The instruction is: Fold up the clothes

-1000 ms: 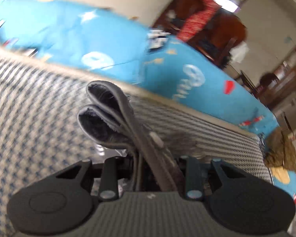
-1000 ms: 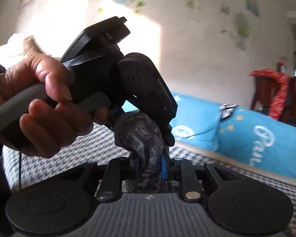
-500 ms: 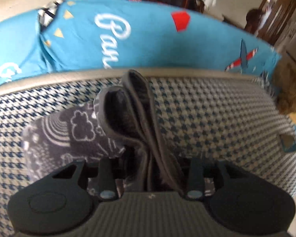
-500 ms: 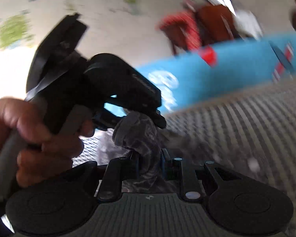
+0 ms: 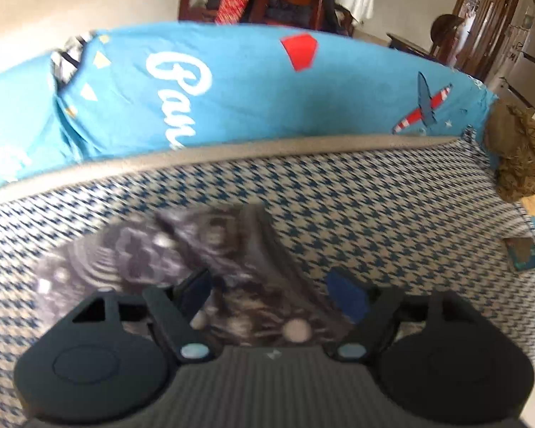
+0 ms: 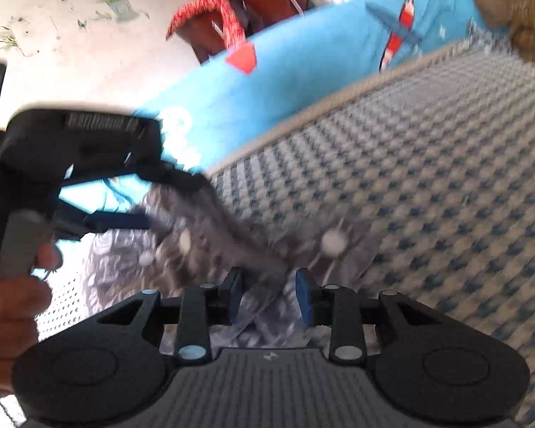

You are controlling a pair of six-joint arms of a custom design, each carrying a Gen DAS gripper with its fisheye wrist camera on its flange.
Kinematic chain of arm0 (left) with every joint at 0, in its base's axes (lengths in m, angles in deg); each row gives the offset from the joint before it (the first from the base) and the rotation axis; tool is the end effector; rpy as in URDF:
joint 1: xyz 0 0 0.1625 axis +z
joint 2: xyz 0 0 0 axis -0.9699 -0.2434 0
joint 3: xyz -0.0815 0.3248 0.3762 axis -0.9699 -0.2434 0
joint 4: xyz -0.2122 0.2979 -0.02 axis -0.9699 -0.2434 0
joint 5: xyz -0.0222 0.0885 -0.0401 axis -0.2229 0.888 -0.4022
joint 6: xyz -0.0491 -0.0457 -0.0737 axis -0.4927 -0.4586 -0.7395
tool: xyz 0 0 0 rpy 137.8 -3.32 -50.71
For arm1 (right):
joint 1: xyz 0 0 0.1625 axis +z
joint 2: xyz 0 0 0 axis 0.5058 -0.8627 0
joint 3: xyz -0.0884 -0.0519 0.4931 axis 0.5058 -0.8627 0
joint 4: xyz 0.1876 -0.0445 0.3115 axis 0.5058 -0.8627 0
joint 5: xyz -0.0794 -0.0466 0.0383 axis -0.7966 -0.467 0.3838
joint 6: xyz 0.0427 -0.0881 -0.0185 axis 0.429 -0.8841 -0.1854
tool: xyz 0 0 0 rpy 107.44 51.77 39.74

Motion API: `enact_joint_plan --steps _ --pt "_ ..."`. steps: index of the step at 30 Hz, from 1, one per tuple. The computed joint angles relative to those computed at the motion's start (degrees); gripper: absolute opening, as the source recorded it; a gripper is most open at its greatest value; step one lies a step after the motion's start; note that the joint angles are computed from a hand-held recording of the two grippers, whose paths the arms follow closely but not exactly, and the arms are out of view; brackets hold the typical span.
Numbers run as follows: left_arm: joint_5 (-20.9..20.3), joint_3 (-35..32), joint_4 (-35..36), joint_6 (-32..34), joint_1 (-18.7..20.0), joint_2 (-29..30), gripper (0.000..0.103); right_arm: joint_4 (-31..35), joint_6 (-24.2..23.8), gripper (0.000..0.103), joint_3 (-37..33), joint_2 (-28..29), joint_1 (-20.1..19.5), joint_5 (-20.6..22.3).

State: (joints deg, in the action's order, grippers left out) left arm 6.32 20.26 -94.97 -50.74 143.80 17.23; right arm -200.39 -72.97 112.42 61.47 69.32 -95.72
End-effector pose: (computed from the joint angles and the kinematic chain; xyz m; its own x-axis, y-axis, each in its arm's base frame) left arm -0.1203 -0.8288 0.1937 -0.7769 0.0315 -0.6288 0.4180 0.7727 -0.4778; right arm 0.2355 -0.7623 0.0261 -0.9288 -0.0868 0.3604 -0.3286 0.6427 -0.6921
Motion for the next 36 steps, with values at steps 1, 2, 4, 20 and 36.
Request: enact_joint_plan --steps 1,2,4,20,36 --pt "1.66 1.29 -2.49 1.22 -0.24 -0.31 0.08 -2.05 -1.26 0.031 0.5 -0.09 -0.12 -0.33" --pt "2.74 2.35 -4.3 1.82 -0.32 -0.67 0.08 -3.19 -1.88 0.031 0.69 -0.31 -0.35 0.28" --pt "3.83 4.02 -6.72 2.2 -0.19 -1.48 0.08 -3.46 -1.97 0.031 1.04 -0.85 -1.41 4.91" --pt "12.78 9.33 -14.24 2.76 3.34 -2.0 0.096 12.72 -21.24 0.023 -10.13 4.12 -1.49 15.67" --pt "12.83 5.28 -15.45 4.88 4.64 1.41 0.102 16.95 -19.45 0.004 -18.7 6.48 -1.39 18.33"
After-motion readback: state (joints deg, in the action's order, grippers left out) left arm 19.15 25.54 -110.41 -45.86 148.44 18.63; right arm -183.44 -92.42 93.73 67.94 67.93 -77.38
